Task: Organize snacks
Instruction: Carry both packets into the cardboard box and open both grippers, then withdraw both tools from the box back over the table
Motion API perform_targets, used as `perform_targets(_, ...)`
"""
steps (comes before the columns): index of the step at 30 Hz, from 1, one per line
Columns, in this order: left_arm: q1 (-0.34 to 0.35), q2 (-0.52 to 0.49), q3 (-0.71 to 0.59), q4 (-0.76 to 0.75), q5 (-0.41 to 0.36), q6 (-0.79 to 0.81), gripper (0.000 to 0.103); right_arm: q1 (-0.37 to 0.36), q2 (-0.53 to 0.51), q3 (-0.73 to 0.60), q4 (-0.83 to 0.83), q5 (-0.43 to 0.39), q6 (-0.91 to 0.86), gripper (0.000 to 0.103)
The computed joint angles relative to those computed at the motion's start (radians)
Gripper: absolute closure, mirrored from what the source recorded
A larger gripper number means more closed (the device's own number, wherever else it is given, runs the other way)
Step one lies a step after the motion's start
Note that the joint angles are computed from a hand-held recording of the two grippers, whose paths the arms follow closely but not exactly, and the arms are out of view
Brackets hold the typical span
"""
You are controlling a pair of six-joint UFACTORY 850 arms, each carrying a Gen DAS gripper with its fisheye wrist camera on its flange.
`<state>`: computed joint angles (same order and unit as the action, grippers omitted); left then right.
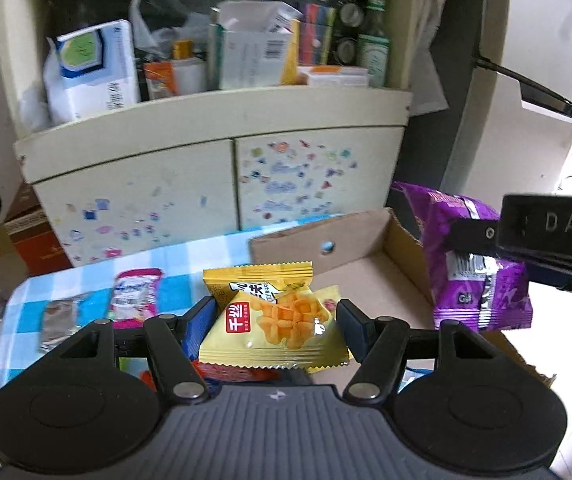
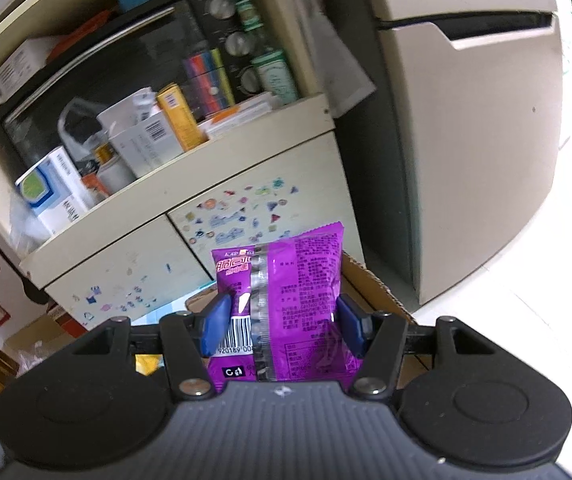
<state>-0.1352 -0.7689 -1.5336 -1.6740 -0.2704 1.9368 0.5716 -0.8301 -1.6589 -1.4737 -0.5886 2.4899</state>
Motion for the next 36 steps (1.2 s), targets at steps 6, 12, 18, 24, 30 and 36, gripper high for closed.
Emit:
perform_targets(6,-0.018,-0.037,-0.043,0.245,-0.059,-0.276,0.032,-0.019,0.005,0.015,0.025,0.037,0.048,0.044)
perform_targets(12,-0.020,-0.052,-0.066,0.309,-0.090,-0.372,0.008,-0.016,0.000,0.004,0.059,-0.006,0.036,0.024)
perform_targets(18,-0.002,-0.044,-0.083,0.399,-0.114,-0.453,0.007,-0.018,0.009,0.018,-0.004,0.009,0.113,0.020)
perform_targets(24,0.038,-0.042,-0.104,0.453,-0.119,-0.502,0.007,-0.016,0.007,0.019,-0.108,0.032,0.154,0.020)
perform_targets(30,0.092,-0.050,-0.130,0.522,-0.121,-0.579,0.006,-0.010,-0.011,-0.006,-0.177,0.053,0.149,0.020)
perform_targets(36,0.150,-0.058,-0.140,0.526,-0.120,-0.594,0.006,-0.002,-0.037,-0.042,-0.248,0.093,0.144,0.020)
